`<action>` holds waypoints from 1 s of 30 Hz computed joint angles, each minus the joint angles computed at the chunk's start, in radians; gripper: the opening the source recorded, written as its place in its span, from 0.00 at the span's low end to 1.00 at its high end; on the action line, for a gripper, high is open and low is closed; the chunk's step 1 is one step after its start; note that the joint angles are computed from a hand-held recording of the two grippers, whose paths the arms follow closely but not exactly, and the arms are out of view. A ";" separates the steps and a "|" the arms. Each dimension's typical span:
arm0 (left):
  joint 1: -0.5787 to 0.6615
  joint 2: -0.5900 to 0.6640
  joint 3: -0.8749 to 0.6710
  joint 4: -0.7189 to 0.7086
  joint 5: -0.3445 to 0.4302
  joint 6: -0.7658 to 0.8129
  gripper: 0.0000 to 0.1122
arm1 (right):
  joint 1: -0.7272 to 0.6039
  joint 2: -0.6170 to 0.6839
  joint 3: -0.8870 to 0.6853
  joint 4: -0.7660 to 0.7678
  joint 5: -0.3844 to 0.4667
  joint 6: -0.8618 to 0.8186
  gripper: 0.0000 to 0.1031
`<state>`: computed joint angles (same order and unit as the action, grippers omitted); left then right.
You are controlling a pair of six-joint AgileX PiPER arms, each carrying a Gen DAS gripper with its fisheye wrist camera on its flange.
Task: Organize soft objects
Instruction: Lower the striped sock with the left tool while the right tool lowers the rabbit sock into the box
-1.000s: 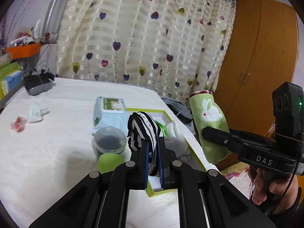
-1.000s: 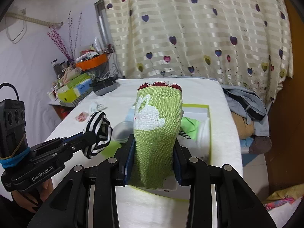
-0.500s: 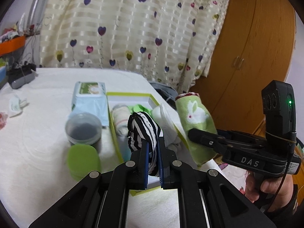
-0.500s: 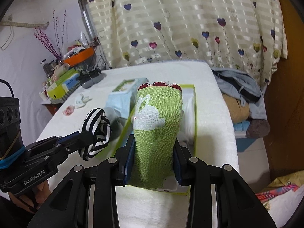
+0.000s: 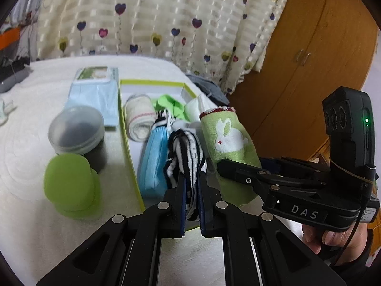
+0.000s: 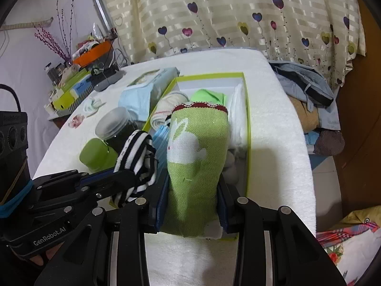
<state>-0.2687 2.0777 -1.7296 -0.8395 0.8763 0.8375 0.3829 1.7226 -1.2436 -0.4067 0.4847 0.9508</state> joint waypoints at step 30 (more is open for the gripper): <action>-0.042 0.149 -0.247 0.085 -0.006 -0.163 0.17 | -0.060 0.092 -0.103 -0.007 -0.002 -0.062 0.43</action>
